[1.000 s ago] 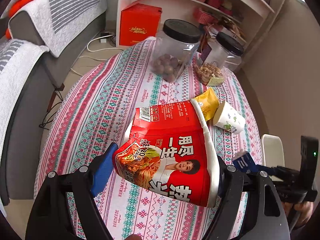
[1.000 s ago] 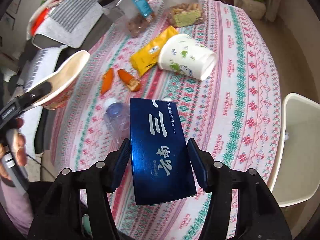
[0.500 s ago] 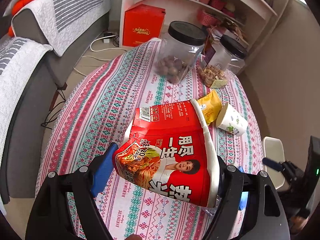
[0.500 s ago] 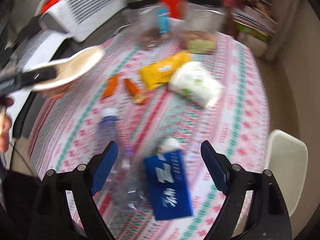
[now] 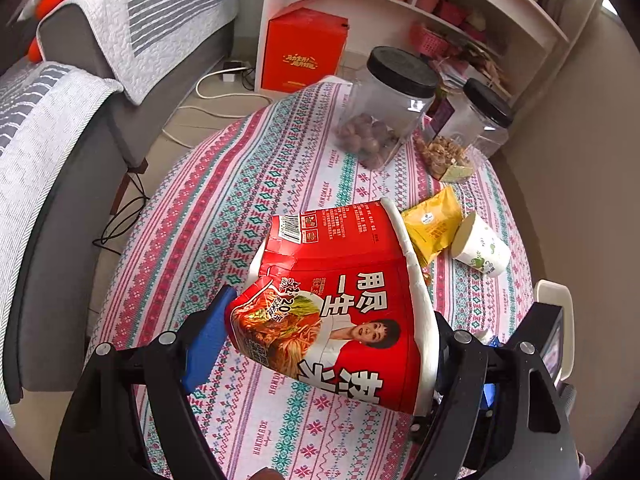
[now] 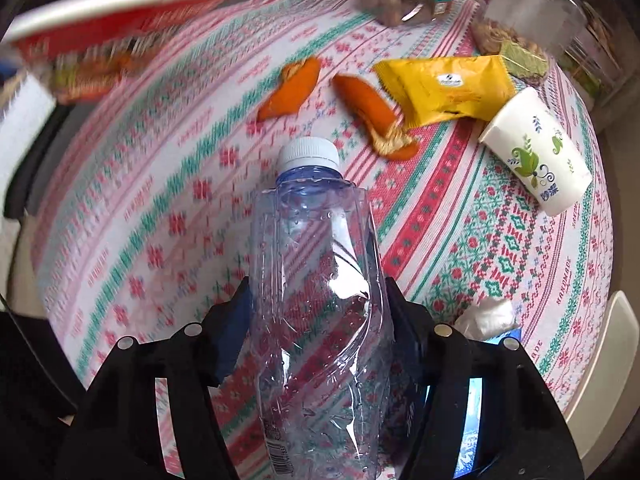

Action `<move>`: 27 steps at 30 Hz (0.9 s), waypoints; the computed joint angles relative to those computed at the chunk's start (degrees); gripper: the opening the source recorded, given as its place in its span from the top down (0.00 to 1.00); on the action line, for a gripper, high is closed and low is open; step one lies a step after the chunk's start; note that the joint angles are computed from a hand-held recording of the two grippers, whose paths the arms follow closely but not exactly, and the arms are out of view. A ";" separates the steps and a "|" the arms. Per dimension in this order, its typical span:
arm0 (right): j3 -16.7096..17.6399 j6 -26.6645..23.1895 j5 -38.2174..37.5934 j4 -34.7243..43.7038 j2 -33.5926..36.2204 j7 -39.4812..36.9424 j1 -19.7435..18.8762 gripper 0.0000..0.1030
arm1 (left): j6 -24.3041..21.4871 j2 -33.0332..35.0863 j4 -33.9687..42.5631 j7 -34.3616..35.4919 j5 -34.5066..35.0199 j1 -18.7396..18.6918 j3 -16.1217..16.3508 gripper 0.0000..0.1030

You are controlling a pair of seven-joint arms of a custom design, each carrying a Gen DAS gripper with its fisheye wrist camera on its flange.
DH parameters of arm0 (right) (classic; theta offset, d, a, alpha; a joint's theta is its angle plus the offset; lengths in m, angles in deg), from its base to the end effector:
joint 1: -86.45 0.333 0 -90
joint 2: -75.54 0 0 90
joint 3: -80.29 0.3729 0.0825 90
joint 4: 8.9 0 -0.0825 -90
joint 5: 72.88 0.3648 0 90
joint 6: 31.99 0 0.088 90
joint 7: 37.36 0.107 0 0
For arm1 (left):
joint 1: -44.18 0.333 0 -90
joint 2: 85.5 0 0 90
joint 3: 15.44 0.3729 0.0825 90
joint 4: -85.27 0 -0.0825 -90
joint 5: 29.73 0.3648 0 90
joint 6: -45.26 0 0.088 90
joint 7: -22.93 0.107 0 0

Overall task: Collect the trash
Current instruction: 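Grasp the clear plastic water bottle with the right tool, then carry the water bottle to the wastebasket and open the right tool while the left tool carries the noodle cup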

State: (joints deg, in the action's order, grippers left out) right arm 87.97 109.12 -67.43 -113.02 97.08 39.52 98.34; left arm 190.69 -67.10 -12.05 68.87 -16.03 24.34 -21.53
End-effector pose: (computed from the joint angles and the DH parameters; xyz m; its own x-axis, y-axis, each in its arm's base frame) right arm 0.6360 0.2145 0.4262 0.4766 -0.8769 -0.0632 -0.8508 -0.4419 -0.2843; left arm 0.6233 -0.2947 0.5283 0.1136 -0.9721 0.2053 -0.8584 -0.2001 -0.4723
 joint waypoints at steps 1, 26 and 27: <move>0.60 0.95 1.77 -0.12 -0.47 -0.69 -0.82 0.42 | 0.14 -0.11 -0.08 -0.42 0.30 -0.09 0.23 0.25; -3.54 38.24 -0.90 -14.11 -11.28 14.30 -4.50 0.41 | 3.85 3.49 7.98 -16.78 23.38 -9.65 4.13 0.25; -4.58 38.76 -2.53 -14.49 -11.51 16.28 -4.01 0.41 | 3.83 3.99 8.77 -16.87 23.62 -9.90 3.99 0.25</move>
